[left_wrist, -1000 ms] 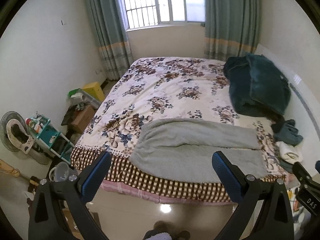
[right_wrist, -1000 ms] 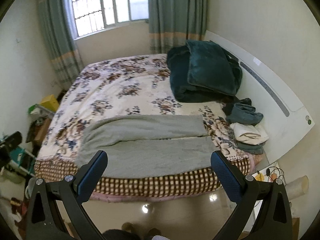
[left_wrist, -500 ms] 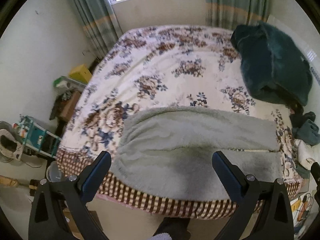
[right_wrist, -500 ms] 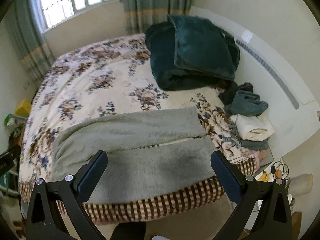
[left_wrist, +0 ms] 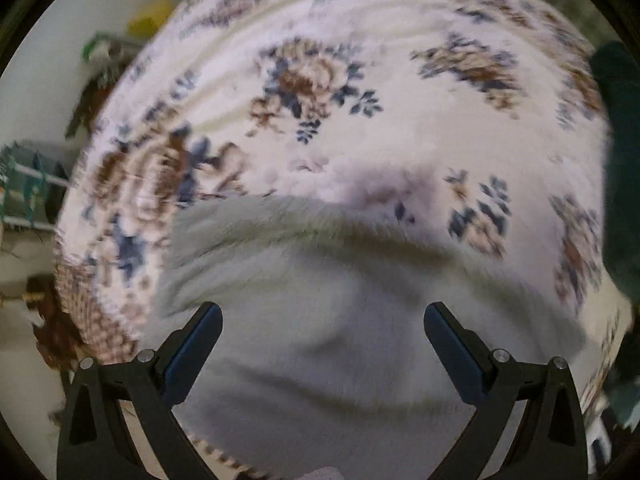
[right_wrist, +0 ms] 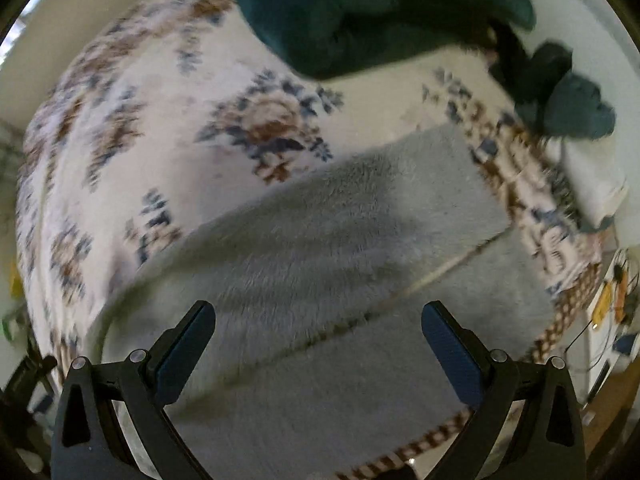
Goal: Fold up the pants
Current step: 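Lower both tools toward the waist end of the grey fleece pants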
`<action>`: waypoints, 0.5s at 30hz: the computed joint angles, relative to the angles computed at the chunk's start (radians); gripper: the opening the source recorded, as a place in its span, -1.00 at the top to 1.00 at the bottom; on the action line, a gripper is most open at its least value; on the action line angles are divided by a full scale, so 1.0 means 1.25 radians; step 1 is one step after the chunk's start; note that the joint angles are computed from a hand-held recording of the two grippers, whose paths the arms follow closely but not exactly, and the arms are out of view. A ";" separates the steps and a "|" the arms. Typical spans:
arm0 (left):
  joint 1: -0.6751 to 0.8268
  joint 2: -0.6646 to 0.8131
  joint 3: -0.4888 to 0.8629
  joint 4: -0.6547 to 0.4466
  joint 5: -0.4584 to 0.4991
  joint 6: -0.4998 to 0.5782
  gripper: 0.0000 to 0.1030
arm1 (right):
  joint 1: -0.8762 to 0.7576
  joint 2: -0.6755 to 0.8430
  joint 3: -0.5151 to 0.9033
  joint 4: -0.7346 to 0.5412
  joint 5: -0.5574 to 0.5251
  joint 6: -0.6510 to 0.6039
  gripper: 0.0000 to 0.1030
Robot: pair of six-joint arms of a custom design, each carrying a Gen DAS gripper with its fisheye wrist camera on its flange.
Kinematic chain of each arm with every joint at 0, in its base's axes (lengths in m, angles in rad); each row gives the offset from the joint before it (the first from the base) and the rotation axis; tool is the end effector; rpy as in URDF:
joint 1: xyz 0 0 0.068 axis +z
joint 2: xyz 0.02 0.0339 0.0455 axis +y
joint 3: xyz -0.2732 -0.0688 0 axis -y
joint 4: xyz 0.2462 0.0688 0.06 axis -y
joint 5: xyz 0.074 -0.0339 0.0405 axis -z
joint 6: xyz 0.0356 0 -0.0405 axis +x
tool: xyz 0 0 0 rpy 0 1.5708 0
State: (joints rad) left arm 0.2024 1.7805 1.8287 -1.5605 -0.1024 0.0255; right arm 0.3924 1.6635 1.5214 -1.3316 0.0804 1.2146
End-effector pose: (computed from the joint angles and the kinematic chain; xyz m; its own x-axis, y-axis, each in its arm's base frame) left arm 0.3189 0.0692 0.3433 -0.9828 -0.1758 -0.0558 -0.1808 0.9781 0.1035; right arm 0.2858 0.1152 0.3011 -0.6712 0.7333 -0.1087 0.7315 0.6789 0.0630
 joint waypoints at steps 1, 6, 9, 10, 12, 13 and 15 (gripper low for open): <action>-0.006 0.042 0.003 0.021 -0.006 -0.021 -1.00 | -0.034 0.012 -0.039 0.044 -0.014 -0.015 -1.00; -0.018 0.253 0.042 0.075 0.029 -0.138 -0.92 | -0.199 0.110 -0.231 0.298 -0.090 -0.052 -1.00; 0.005 0.314 0.059 0.088 0.051 -0.200 -0.80 | -0.264 0.183 -0.282 0.400 -0.118 -0.048 -1.00; 0.014 0.321 0.059 0.089 0.055 -0.215 -0.80 | -0.286 0.208 -0.291 0.432 -0.121 -0.050 -1.00; 0.042 0.331 0.054 0.086 0.082 -0.249 -0.79 | -0.313 0.249 -0.296 0.468 -0.126 -0.039 -1.00; 0.054 0.331 0.050 0.082 0.088 -0.263 -0.78 | -0.330 0.274 -0.294 0.489 -0.130 -0.033 -1.00; 0.071 0.320 0.033 0.086 0.098 -0.284 -0.61 | -0.357 0.317 -0.294 0.540 -0.143 -0.014 -1.00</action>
